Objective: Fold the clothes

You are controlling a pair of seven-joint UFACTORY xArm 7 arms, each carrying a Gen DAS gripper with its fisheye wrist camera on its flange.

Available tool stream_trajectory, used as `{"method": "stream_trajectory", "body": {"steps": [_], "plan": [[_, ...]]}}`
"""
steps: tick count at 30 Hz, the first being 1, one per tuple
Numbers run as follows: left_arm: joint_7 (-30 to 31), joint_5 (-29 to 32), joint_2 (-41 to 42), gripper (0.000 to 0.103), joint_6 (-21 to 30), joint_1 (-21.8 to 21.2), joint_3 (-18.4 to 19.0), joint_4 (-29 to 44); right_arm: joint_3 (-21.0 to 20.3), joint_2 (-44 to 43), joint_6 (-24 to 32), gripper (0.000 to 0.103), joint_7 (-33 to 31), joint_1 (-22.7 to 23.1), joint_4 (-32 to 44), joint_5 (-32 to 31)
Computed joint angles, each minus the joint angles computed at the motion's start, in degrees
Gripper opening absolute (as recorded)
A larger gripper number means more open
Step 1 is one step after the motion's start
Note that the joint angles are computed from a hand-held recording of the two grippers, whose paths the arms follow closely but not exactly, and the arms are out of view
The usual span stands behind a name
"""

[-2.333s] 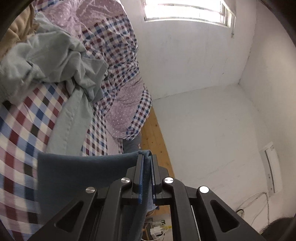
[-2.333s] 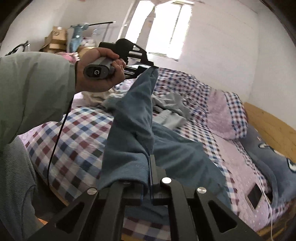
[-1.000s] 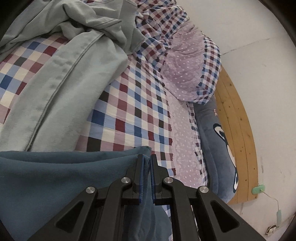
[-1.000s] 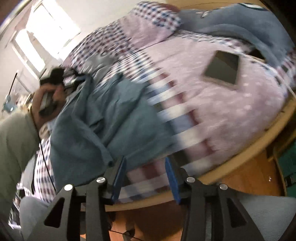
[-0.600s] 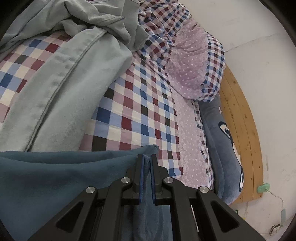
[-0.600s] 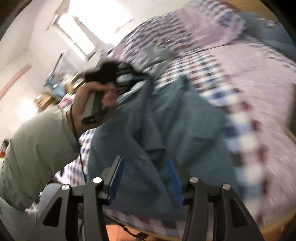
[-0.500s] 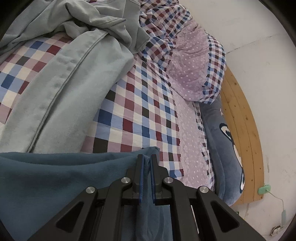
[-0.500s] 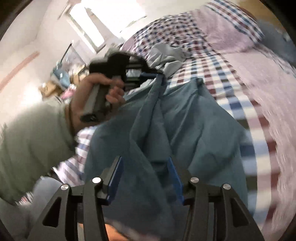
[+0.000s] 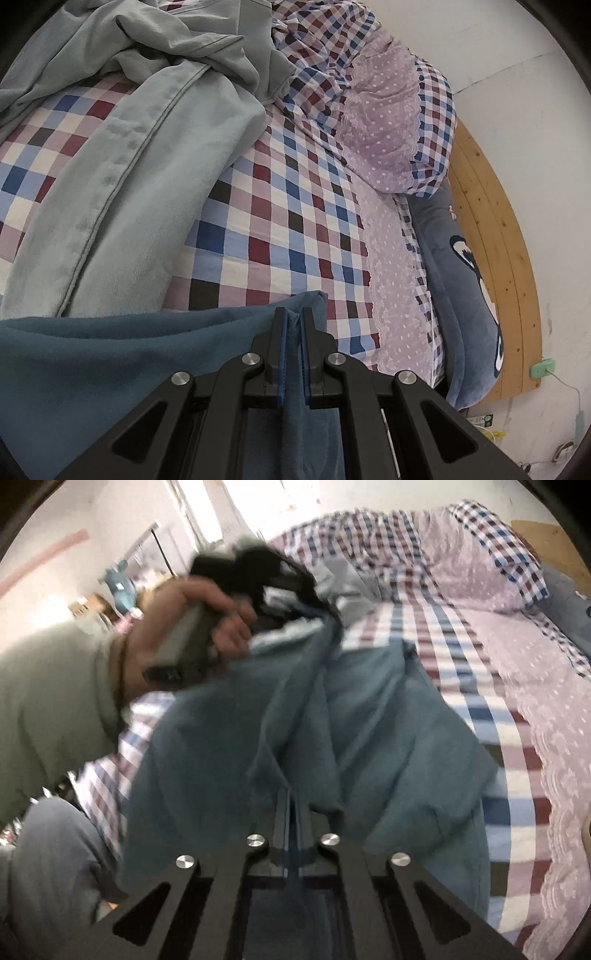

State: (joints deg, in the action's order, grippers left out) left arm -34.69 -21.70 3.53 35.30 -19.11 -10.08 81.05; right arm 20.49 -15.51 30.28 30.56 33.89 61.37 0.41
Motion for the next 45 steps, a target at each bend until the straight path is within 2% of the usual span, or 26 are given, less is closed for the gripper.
{"method": "stream_trajectory", "body": {"steps": [4,7,9,10,11,15,18,19,22,23,27,28,29,30,35,37,40,42,43,45], "plan": [[-1.2,0.6,-0.6,0.005,-1.5,0.1,0.2,-1.0,-0.5,-3.7,4.3,0.0,6.2,-1.7,-2.4,0.9],[-2.2,2.0,-1.0,0.004,-2.0,0.2,0.4,-1.3,-2.7,-5.4,1.0,0.006,4.5,-0.6,-4.6,5.2],[-2.7,2.6,-1.0,0.004,-2.0,0.3,0.5,-1.2,-4.0,-5.3,-1.3,0.029,2.1,0.7,-4.9,8.3],[-2.6,2.5,-0.9,0.004,-1.7,0.3,0.5,-1.1,-4.2,-5.1,-2.3,0.052,1.0,1.0,-4.9,9.1],[-2.0,1.9,-0.8,0.004,-1.2,0.4,0.5,-0.9,-4.2,-4.7,-3.0,0.06,-0.1,1.4,-4.8,9.7],[1.8,0.6,1.6,0.004,5.3,0.5,0.1,3.1,-3.7,-3.3,-3.6,0.061,-0.5,1.1,-4.1,10.7],[2.2,4.7,3.7,0.008,11.0,-0.2,0.0,7.4,-3.7,-3.3,-4.0,0.061,-0.2,1.1,-4.5,11.7],[2.3,6.7,4.9,0.012,13.3,-0.6,-0.1,9.6,-3.8,-3.6,-4.1,0.061,-0.3,1.2,-4.8,12.0],[1.8,13.7,9.8,0.034,22.0,-3.0,-0.2,17.8,-3.8,-3.6,-5.0,0.061,-1.0,1.4,-4.8,12.3],[1.3,16.6,11.7,0.037,25.4,-4.1,-0.1,20.8,-3.7,-3.7,-4.9,0.061,-1.0,1.3,-4.8,12.1],[-0.9,28.3,18.5,0.037,37.5,-9.8,1.9,31.6,-3.7,-3.9,-4.8,0.062,-1.9,1.3,-4.8,11.7],[-1.3,29.8,19.4,0.03,39.0,-10.7,2.4,32.8,-4.0,-3.8,-5.0,0.064,-2.6,1.5,-4.8,12.0],[-1.9,30.9,19.8,0.008,39.9,-11.3,2.9,33.2,-4.2,-3.6,-5.3,0.066,-3.5,1.8,-4.8,12.4],[-2.9,31.3,19.3,0.003,39.5,-11.6,3.2,32.3,-4.4,-3.3,-5.6,0.067,-4.4,2.1,-4.7,12.6],[-8.0,27.4,9.3,0.003,26.5,-7.9,2.8,18.4,-5.7,0.4,-5.9,0.07,-10.4,3.8,-2.5,16.2],[-8.8,26.6,6.3,0.003,23.4,-6.6,2.4,15.0,-5.4,1.6,-5.8,0.07,-11.3,3.8,-1.7,17.2],[-9.3,26.4,5.3,0.003,22.6,-5.5,1.7,14.7,-4.0,2.1,-6.4,0.07,-10.9,2.9,-1.4,15.4],[-9.0,26.1,5.6,0.003,22.8,-5.0,1.4,15.4,-2.2,2.2,-6.0,0.07,-8.2,1.2,-1.1,10.9],[-9.1,26.1,5.4,0.003,22.4,-4.9,1.3,15.1,-1.7,2.3,-5.9,0.068,-7.2,0.8,-1.0,9.2],[-8.9,25.4,4.6,0.003,21.4,-4.4,1.2,14.0,-1.6,2.3,-6.4,0.057,-6.9,1.1,-1.0,8.5]]}}
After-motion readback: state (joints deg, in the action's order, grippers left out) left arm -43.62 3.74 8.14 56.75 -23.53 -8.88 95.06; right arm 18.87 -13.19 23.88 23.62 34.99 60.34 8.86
